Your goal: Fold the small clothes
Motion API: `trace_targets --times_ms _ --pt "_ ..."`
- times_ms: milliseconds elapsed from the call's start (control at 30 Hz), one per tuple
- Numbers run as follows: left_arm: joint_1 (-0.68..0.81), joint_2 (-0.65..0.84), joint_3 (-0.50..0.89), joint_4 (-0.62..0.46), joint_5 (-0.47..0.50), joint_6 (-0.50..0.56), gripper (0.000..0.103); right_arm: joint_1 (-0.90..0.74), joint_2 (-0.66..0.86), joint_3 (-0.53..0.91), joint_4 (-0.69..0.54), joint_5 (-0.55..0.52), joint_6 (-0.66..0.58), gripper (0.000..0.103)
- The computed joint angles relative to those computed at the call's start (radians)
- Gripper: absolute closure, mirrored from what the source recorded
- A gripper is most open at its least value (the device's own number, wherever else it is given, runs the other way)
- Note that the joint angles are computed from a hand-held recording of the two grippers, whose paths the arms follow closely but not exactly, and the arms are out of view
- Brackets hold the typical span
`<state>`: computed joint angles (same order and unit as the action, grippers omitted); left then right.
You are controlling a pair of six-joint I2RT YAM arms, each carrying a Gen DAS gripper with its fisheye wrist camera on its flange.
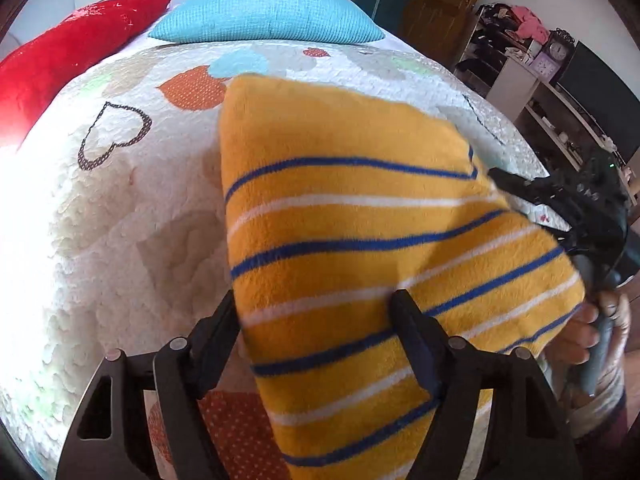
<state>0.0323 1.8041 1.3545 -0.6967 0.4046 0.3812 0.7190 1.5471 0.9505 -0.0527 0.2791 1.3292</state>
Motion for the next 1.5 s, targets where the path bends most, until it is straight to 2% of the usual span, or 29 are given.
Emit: trace_targets --times_ms 100,167,200,300,333,367,433,467,500,533,567,633,667,700,767,867,933,1033,1100,1167,1300,1500 --pt "0.066 -0.116 -0.155 0.079 0.054 0.007 0.024 0.122 -0.099 0.011 -0.041 0.135 -0.040 0.047" --pt "0.127 -0.199 -0.245 0.129 0.080 0.014 0.024 0.199 -0.110 0.058 -0.035 0.197 -0.112 0.039" --pt "0.147 -0.252 -0.295 0.159 0.082 0.008 0.024 0.222 -0.099 0.074 0.009 0.181 -0.152 0.037" --pt "0.208 -0.423 -0.426 0.252 0.065 -0.008 0.024 0.217 -0.011 0.115 0.157 0.021 -0.223 0.036" --pt "0.232 -0.488 -0.466 0.280 0.058 -0.017 0.022 0.217 0.024 0.138 0.149 0.004 -0.216 0.036" --pt "0.266 -0.551 -0.505 0.310 0.061 -0.025 0.019 0.212 0.058 0.163 0.118 0.004 -0.192 0.036" --pt "0.335 -0.673 -0.568 0.383 0.075 -0.061 0.005 0.198 0.089 0.165 0.020 0.019 -0.095 0.038" --pt "0.378 -0.728 -0.598 0.423 0.097 -0.081 0.001 0.194 0.099 0.156 -0.030 0.023 -0.021 0.054" --pt "0.427 -0.776 -0.624 0.465 0.132 -0.104 0.000 0.201 0.082 0.098 0.006 0.030 0.055 0.059" --pt "0.471 -0.797 -0.629 0.486 0.162 -0.116 0.000 0.214 0.042 0.009 0.089 0.043 0.117 0.059" --pt "0.503 -0.815 -0.628 0.489 0.185 -0.125 0.000 0.251 0.006 -0.043 0.115 0.082 0.170 0.059" --pt "0.557 -0.820 -0.608 0.476 0.252 -0.120 0.000 0.358 -0.048 -0.045 -0.010 0.221 0.246 0.054" --pt "0.574 -0.830 -0.607 0.475 0.269 -0.119 0.000 0.422 -0.060 -0.011 -0.124 0.300 0.293 0.041" --pt "0.585 -0.849 -0.617 0.483 0.275 -0.120 0.000 0.486 -0.055 0.045 -0.276 0.371 0.370 0.035" --pt "0.587 -0.877 -0.612 0.452 0.264 -0.085 0.000 0.602 -0.028 0.143 -0.521 0.475 0.529 0.033" --pt "0.617 -0.947 -0.632 0.414 0.296 -0.012 0.000 0.708 0.009 0.254 -0.724 0.530 0.662 0.033" --pt "0.647 -0.980 -0.619 0.331 0.318 0.040 0.000 0.749 0.079 0.389 -0.894 0.543 0.686 0.033" --pt "0.665 -0.980 -0.575 0.171 0.318 0.121 0.000 0.771 0.254 0.694 -1.226 0.545 0.671 0.030" --pt "0.661 -0.968 -0.558 0.087 0.297 0.168 0.000 0.755 0.362 0.866 -1.376 0.529 0.637 0.028" --pt "0.639 -0.948 -0.550 0.025 0.252 0.218 0.000 0.748 0.413 0.935 -1.405 0.520 0.602 0.028" --pt "0.607 -0.894 -0.540 -0.061 0.186 0.277 0.000 0.725 0.421 0.901 -1.305 0.483 0.522 0.028" --pt "0.582 -0.815 -0.544 -0.095 0.149 0.284 0.000 0.708 0.489 0.962 -1.332 0.442 0.472 0.028"
